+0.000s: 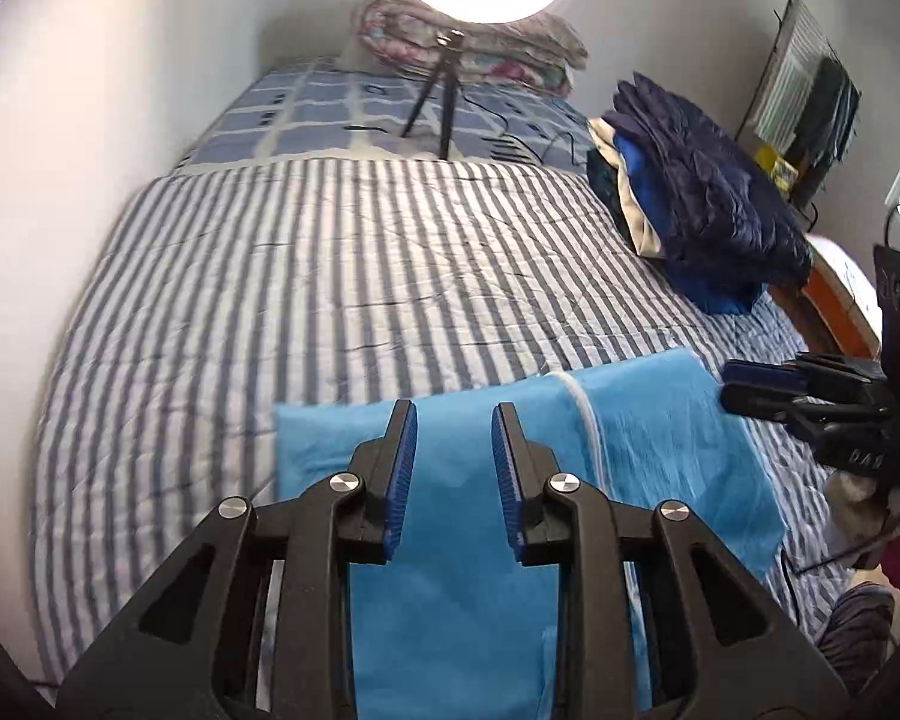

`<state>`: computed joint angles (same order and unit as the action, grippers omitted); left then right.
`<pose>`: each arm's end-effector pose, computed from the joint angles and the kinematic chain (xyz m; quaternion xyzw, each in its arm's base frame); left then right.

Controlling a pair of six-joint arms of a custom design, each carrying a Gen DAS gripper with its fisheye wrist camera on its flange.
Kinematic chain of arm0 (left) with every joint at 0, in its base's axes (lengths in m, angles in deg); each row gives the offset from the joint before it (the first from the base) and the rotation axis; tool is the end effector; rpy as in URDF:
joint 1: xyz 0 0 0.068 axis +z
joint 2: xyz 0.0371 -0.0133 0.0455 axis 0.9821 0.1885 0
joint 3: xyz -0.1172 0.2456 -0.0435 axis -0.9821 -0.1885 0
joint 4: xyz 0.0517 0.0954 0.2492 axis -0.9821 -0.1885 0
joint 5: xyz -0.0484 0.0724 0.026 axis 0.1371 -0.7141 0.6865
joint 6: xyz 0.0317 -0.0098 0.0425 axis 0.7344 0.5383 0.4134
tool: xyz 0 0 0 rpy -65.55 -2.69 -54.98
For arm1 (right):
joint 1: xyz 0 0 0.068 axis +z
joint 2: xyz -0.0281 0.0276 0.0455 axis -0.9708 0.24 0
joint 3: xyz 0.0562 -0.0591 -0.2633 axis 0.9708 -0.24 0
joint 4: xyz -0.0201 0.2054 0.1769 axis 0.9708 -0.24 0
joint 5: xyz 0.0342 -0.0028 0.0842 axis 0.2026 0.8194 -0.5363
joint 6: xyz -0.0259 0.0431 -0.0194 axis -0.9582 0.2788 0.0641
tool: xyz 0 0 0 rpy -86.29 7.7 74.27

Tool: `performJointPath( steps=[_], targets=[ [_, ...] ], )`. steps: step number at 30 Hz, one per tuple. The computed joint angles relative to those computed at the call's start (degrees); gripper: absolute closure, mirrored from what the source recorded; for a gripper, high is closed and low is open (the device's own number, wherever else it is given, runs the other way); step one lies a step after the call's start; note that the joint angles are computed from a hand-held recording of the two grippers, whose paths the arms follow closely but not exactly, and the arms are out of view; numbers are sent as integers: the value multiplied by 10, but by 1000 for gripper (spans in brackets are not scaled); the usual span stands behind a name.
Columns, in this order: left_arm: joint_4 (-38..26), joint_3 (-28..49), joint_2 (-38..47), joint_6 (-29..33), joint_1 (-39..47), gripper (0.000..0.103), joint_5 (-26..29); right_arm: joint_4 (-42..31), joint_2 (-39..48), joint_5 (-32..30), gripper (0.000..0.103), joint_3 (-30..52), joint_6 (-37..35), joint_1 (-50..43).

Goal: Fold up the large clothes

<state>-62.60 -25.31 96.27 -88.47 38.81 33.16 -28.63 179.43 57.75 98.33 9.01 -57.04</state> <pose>0.2598 -0.2029 0.2381 -0.0820 0.9231 -0.0816 0.3667 0.3073 0.1239 0.1291 -0.3495 0.8525 0.2369 0.3080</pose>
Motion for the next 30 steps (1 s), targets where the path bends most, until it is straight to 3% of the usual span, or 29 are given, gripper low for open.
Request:
performJointPath(
  steps=[5,7,10,13,21,24,27,30],
  targets=[
    [25,54,127,33,22,78,34,11,94,53,77,53,2,51],
    [46,42,151,32,28,78,42,18,119,81,78,59,-10,58],
    [127,-3,166,26,39,78,59,-5,173,66,80,91,2,42],
    [120,-10,150,21,46,78,77,-34,160,59,80,97,5,38],
    [68,-119,-11,-21,4,78,53,-57,121,-85,76,46,20,-110],
    [66,-167,-35,-50,-10,78,59,-73,135,-85,76,34,-11,-137],
    [110,-223,-54,-90,-12,78,74,-64,132,-67,76,10,-36,-139],
    [102,-229,-59,-86,-30,78,60,-84,119,-54,76,1,-53,-142]
  ],
)
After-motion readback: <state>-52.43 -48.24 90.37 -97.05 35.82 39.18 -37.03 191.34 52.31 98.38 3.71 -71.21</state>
